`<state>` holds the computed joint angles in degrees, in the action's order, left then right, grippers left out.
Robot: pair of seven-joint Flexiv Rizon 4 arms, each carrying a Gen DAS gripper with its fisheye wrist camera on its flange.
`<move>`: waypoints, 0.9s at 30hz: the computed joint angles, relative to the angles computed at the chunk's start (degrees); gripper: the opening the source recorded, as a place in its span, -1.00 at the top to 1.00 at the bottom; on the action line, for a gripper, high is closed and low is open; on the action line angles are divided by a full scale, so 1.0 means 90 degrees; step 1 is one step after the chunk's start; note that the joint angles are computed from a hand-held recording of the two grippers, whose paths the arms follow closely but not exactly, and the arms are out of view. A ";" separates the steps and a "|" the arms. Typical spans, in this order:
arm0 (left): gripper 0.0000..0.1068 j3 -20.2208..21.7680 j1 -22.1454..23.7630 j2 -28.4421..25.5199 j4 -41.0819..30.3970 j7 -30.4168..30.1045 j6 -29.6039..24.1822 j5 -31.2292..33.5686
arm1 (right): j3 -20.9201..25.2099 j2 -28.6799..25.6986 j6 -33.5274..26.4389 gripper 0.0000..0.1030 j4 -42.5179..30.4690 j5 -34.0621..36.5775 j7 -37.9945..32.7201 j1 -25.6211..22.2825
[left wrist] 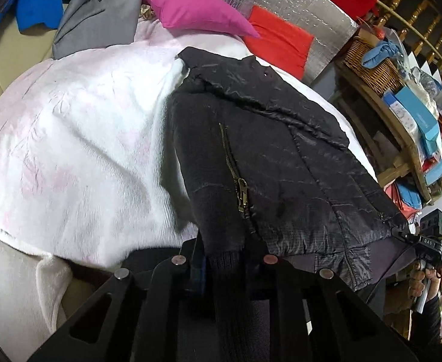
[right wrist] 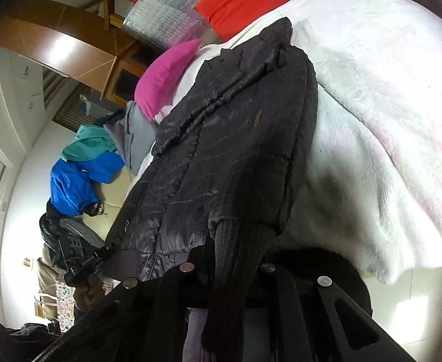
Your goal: Fold large clothes
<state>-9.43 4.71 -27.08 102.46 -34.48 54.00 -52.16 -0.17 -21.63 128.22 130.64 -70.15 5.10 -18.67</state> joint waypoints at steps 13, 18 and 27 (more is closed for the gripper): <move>0.65 0.0059 -0.0010 0.0006 0.0011 -0.0064 -0.0034 0.0048 | 0.0029 0.0005 0.0208 0.75 0.0240 0.0302 -0.0202 -0.0014; 0.65 0.0042 -0.0001 0.0032 0.0066 -0.0034 -0.0002 0.0111 | 0.0064 -0.0047 0.0215 0.75 0.0313 0.0361 -0.0227 -0.0031; 0.65 0.0031 0.0049 0.0075 0.0089 0.0109 -0.0039 0.0028 | 0.0014 0.0003 0.0295 0.75 0.0314 0.0160 -0.0170 -0.0104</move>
<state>-9.15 5.15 -26.41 103.26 -33.50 53.65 -51.91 -0.05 -21.61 130.87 133.47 -68.71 3.57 -19.60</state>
